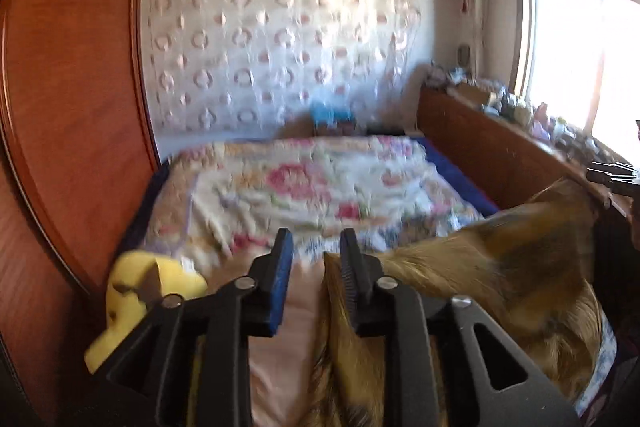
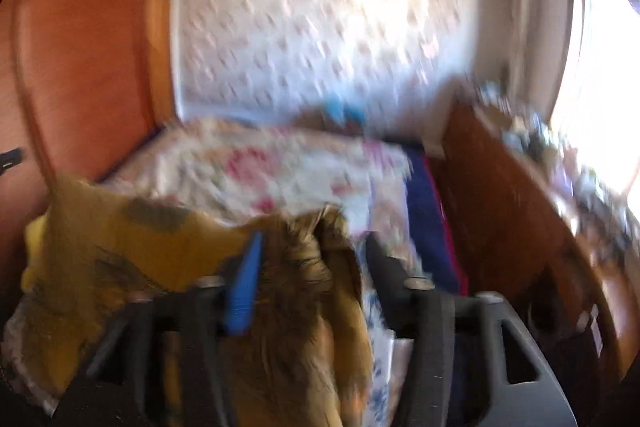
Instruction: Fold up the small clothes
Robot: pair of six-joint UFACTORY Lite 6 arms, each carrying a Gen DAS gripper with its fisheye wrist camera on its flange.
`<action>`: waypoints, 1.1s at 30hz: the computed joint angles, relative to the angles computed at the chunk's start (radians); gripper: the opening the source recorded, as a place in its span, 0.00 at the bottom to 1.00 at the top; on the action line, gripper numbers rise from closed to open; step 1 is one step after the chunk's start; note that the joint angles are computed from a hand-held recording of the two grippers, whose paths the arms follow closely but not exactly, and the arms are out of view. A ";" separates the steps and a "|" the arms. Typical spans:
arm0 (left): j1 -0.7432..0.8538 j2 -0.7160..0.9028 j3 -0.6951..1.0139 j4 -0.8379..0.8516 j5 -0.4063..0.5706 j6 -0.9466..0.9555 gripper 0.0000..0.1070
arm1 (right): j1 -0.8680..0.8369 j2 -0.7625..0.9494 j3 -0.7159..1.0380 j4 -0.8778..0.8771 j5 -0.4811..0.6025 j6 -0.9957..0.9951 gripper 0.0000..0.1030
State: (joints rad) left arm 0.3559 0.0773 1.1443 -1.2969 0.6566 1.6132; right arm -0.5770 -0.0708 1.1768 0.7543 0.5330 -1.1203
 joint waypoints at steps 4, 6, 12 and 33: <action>0.034 -0.043 -0.156 -0.010 0.033 0.106 0.33 | -0.052 0.008 -0.169 0.142 -0.037 -0.231 0.58; 0.045 -0.076 -0.237 -0.008 0.044 0.153 0.35 | -0.107 0.002 -0.238 0.202 -0.012 -0.354 0.58; 0.056 -0.270 -0.505 -0.017 0.061 0.244 0.38 | -0.368 -0.031 -0.414 0.330 0.128 -0.684 0.58; -0.115 -0.184 -0.779 -0.355 -0.129 0.636 0.40 | -0.993 0.138 -0.509 0.140 0.463 -1.002 0.03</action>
